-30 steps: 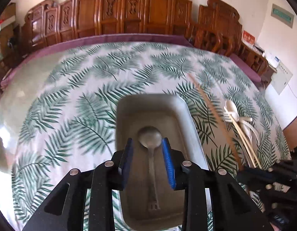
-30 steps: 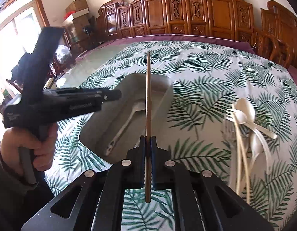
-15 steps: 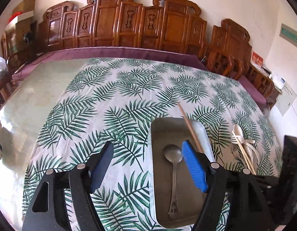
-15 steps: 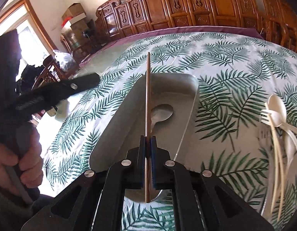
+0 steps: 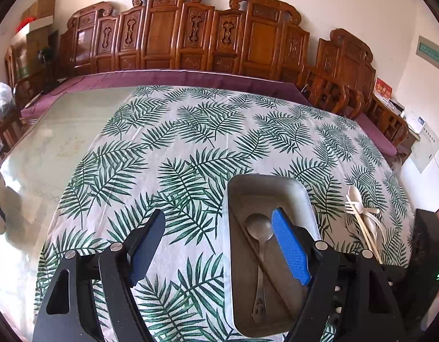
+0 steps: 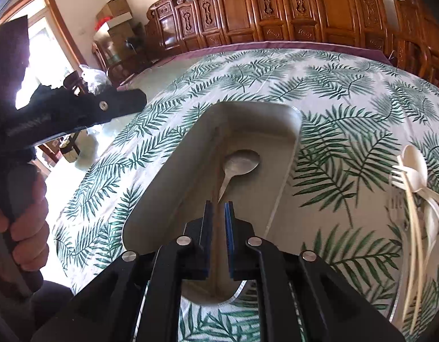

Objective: Organize utensils
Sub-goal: 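Lower the wooden chopstick into the grey tray and open the right tool, then grasp another wooden chopstick from the pile with the right tool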

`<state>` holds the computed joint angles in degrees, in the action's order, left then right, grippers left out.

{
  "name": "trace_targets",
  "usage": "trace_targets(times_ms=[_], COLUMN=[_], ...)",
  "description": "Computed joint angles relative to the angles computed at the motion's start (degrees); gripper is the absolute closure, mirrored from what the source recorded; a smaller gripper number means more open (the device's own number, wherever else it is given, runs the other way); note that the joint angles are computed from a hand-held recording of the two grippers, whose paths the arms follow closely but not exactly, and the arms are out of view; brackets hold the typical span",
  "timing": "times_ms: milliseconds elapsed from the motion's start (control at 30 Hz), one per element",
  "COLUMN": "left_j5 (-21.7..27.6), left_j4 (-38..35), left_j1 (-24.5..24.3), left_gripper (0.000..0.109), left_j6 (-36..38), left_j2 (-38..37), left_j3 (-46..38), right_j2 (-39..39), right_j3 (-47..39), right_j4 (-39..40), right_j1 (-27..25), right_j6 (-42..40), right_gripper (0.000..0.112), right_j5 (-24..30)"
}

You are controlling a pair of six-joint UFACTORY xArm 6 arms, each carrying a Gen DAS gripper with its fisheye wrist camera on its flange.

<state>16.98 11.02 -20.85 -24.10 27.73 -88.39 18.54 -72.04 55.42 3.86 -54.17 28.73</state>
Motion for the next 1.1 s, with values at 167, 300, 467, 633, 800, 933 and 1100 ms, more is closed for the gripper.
trace_targets(times_ms=[167,300,467,633,800,933,1100], left_j5=[-0.6,-1.1,-1.0,-0.4,-0.5,-0.5,1.0], left_j4=[0.2,-1.8,-0.7,-0.1,0.4,-0.9,0.9], left_j1=[-1.0,-2.6,-5.0,-7.7,-10.1,-11.9,-13.3], left_gripper=[0.035,0.035,0.034,0.034,0.034,0.034,0.034], left_j6=[0.1,1.7,1.6,0.9,0.4,0.9,-0.1], left_j2=[-0.4,-0.9,-0.9,0.1,1.5,3.2,5.1], left_j3=[0.3,0.8,0.8,-0.7,-2.4,-3.9,-5.7], right_j2=[-5.9,-10.3,-13.1,-11.4,-7.9,-4.1,-0.2], right_j3=[5.2,9.1,12.0,11.5,9.8,7.2,3.9], right_j4=[3.0,3.2,-0.2,-5.3,-7.4,-10.4,-13.1], right_j1=[-2.4,-5.9,-11.5,-15.8,-17.6,-18.1,-17.4], right_j6=[-6.4,-9.5,-11.2,-9.6,-9.1,-7.1,-5.9], right_gripper=[0.102,0.102,0.1,0.1,0.1,0.1,0.1], right_j5=[-1.3,-2.0,-3.8,-4.2,-4.8,-4.0,-3.7])
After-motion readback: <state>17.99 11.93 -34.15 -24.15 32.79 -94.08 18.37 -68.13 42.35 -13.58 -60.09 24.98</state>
